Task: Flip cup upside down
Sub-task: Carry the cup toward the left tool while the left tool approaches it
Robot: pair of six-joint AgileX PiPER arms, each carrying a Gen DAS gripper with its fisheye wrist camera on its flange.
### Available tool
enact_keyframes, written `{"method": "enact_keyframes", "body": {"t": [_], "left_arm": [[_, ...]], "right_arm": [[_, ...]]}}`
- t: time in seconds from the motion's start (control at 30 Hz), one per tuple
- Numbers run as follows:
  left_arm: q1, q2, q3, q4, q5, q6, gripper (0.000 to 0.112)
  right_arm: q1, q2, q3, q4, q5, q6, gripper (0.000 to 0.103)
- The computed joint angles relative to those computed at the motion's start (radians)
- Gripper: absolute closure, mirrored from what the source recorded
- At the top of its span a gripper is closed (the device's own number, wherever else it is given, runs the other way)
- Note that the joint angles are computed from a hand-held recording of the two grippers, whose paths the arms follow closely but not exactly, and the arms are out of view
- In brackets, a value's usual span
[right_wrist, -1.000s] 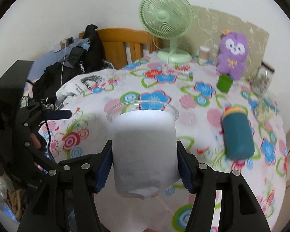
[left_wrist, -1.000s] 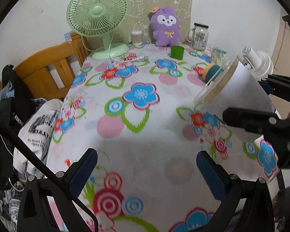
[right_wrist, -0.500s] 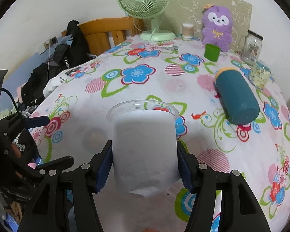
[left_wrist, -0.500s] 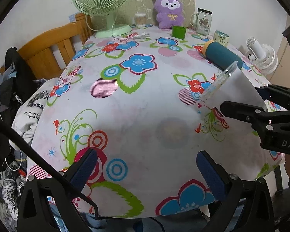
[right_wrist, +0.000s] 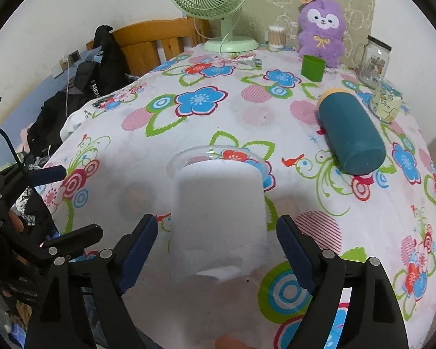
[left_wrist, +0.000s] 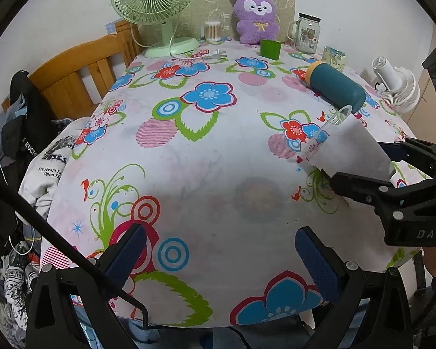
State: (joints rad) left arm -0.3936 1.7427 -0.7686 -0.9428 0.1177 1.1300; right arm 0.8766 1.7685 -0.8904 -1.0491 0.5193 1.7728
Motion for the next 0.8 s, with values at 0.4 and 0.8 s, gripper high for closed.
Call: {"method": "enact_keyframes", "body": {"t": [0.4, 0.8], "left_arm": [[-0.041, -0.058, -0.027, 0.161, 0.055, -0.196, 0.009], [-0.189, -0.078, -0.075, 0.511, 0.04, -0.65, 0.009]], "right_arm": [[0.063, -0.187, 0.092, 0.004, 0.103, 0.023, 0.017], [0.083, -0.385, 0.256, -0.025, 0.172, 0.109, 0.017]]}}
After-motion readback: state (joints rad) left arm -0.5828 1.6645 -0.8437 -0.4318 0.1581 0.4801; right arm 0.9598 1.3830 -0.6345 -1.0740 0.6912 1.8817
